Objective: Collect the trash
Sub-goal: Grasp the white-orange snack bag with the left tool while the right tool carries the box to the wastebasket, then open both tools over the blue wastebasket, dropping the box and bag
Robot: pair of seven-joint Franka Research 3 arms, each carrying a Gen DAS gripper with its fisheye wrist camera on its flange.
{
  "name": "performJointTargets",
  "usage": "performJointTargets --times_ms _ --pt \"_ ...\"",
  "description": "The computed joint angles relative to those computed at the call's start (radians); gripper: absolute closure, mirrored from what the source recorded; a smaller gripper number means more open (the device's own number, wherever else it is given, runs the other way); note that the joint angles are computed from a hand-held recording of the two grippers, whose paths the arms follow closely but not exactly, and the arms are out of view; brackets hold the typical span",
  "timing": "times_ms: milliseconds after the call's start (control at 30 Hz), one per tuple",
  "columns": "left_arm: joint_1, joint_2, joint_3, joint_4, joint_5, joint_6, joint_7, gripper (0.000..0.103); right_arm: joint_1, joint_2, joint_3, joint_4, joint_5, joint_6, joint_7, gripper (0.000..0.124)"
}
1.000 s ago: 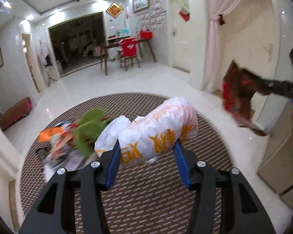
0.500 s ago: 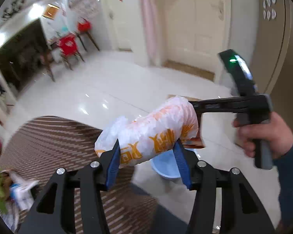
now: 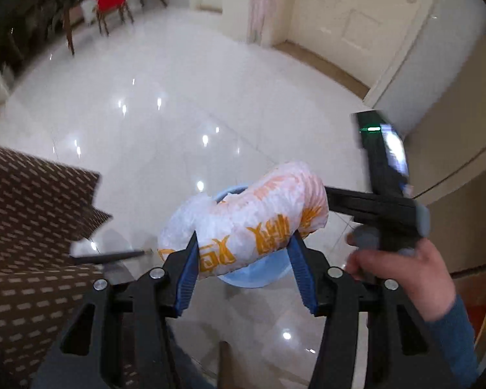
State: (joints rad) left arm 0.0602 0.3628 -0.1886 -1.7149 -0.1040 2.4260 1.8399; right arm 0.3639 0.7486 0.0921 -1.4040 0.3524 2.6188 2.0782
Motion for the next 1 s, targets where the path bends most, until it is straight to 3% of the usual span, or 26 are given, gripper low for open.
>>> performJointTargets --times_ms 167,200,233,300,400,600,833,1000 --pt "-0.018 0.182 0.002 0.180 0.024 -0.091 -0.070 0.047 0.017 -0.123 -0.030 -0.164 -0.031 0.110 0.072 0.036" --pt "-0.012 0.188 -0.002 0.178 0.018 -0.090 -0.078 0.039 0.029 -0.174 -0.053 -0.233 -0.024 0.150 0.065 0.034" --pt "-0.010 0.192 -0.004 0.181 0.018 -0.094 -0.086 0.025 0.043 -0.209 -0.071 -0.270 -0.043 0.176 0.084 0.034" --pt "-0.009 0.213 -0.006 0.201 0.015 -0.088 -0.112 0.013 0.061 -0.262 -0.094 -0.325 -0.077 0.223 0.114 0.030" --pt "-0.016 0.197 -0.003 0.186 0.029 -0.069 -0.154 0.011 0.104 -0.319 -0.140 -0.375 -0.150 0.280 0.180 0.027" --pt "0.005 0.048 -0.020 0.018 0.017 0.079 -0.138 0.011 0.230 -0.383 -0.259 -0.409 -0.354 0.349 0.364 0.027" --pt "0.036 -0.193 -0.026 -0.177 -0.120 0.216 -0.016 0.008 0.306 -0.434 -0.316 -0.355 -0.590 0.337 0.553 0.027" --pt "0.016 -0.345 0.022 -0.272 -0.264 0.283 0.099 0.008 0.332 -0.480 -0.309 -0.289 -0.758 0.290 0.630 0.027"
